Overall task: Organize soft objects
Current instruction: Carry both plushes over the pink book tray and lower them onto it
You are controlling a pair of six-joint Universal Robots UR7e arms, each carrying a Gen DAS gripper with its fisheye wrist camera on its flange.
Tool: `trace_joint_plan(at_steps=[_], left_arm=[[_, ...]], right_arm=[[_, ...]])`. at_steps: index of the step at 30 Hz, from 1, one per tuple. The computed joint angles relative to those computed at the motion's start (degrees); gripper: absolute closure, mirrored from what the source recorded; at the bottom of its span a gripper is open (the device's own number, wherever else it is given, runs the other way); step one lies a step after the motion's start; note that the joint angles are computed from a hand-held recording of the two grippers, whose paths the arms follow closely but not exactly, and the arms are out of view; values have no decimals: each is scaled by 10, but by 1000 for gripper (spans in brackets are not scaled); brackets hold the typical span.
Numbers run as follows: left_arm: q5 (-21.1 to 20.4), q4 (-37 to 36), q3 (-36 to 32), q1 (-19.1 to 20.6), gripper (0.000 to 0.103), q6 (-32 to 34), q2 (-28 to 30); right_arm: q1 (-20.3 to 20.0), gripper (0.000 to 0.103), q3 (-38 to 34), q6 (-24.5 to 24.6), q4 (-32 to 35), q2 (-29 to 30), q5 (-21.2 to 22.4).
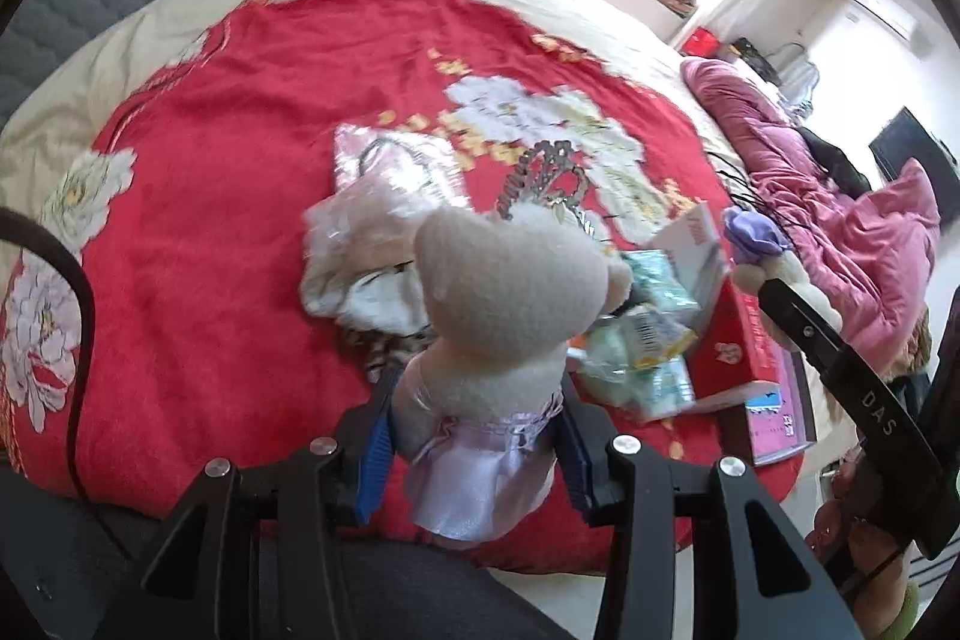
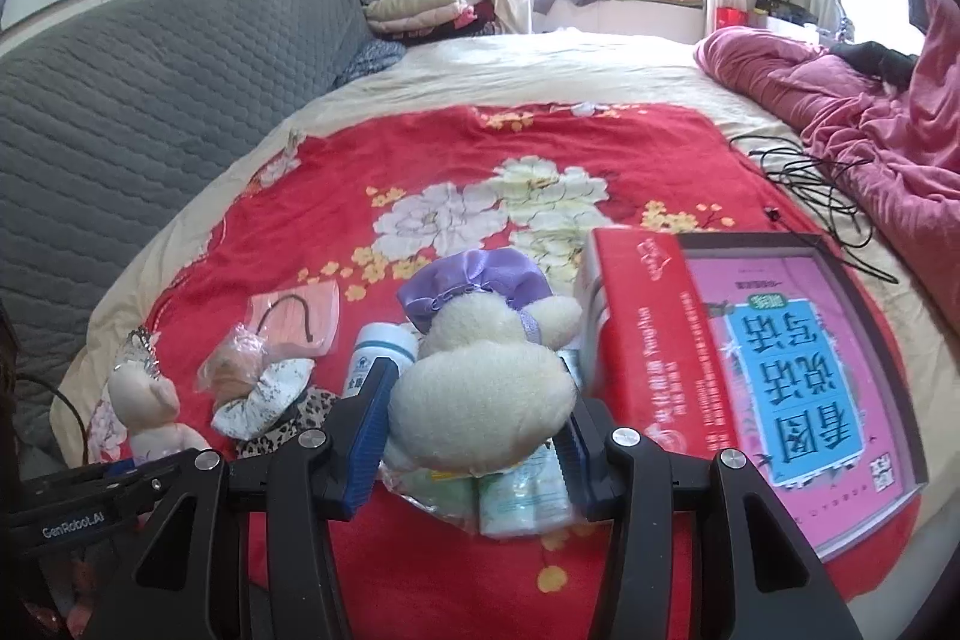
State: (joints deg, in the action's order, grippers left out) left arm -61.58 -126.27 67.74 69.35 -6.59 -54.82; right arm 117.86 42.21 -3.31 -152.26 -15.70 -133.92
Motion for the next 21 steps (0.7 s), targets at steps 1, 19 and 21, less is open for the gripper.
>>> trace_joint_plan(at_steps=[1,19,21], left_arm=[[0,-5,4,-5,56,7,-2],[19,-11,67,-92,56,101,-21],[13,-8,71,-99,56,107,-17]], right_arm=[[1,52,9,-2,-8,-7,-1],[5,52,223,16,-124,-159,-28],[3,52,247,22,-133,-176,-35]])
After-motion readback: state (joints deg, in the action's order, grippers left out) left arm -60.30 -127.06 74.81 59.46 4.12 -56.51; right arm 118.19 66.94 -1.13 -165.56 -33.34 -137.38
